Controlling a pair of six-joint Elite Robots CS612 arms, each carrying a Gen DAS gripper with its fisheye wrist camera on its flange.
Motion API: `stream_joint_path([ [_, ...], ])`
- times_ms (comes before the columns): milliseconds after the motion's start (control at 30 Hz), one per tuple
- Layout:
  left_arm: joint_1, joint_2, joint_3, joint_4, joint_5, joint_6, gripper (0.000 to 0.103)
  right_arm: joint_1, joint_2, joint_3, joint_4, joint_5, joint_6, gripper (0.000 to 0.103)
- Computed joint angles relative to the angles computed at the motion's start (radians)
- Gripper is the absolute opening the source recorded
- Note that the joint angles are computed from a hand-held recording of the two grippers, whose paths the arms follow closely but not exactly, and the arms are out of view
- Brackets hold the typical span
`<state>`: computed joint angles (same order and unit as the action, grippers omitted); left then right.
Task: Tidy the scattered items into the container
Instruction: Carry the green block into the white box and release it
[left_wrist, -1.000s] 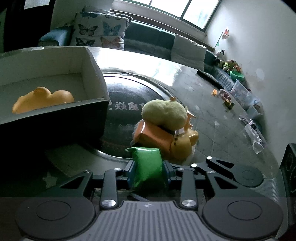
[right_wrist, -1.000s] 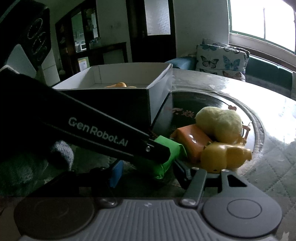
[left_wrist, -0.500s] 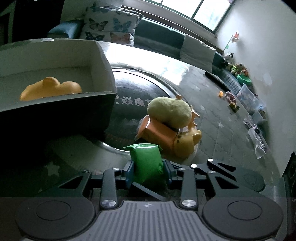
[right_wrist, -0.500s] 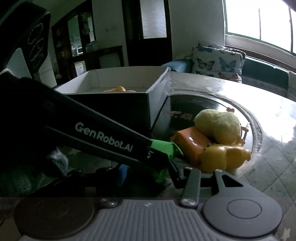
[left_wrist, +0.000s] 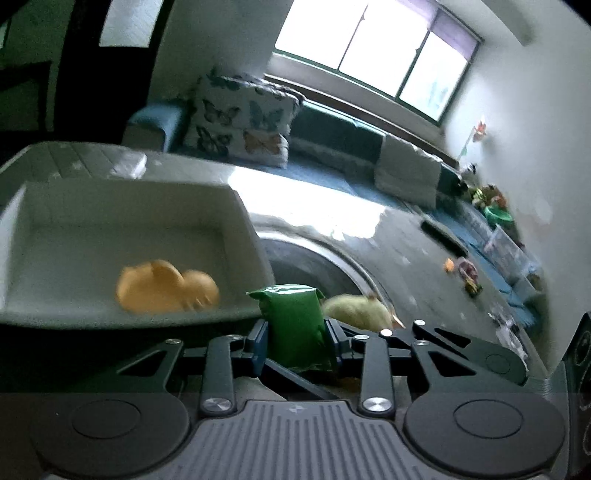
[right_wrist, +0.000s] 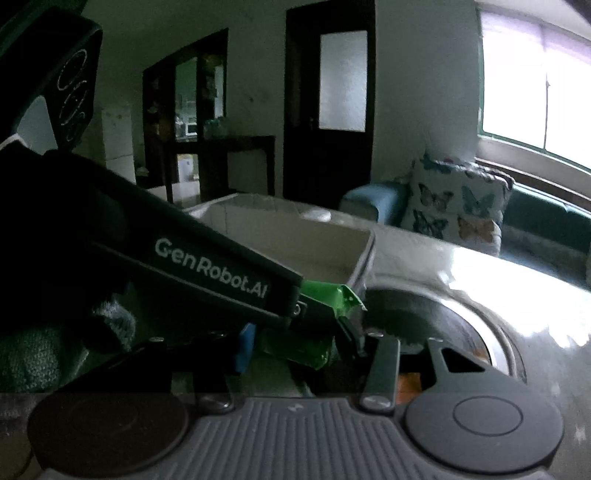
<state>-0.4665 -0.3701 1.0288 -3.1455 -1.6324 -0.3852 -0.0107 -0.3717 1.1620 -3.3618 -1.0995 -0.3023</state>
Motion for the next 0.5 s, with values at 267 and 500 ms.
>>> stream_joint_path([
  [267,0.029,0.057,-0.122,0.058,0.007,-0.032,0.036,0.020,0.072,-0.174,0.101,0.014,-0.016,0.046],
  [500,0.040,0.093,-0.181,0.080,-0.006,-0.081,0.035,0.029,0.116,-0.261,0.161,-0.016,-0.013,0.048],
])
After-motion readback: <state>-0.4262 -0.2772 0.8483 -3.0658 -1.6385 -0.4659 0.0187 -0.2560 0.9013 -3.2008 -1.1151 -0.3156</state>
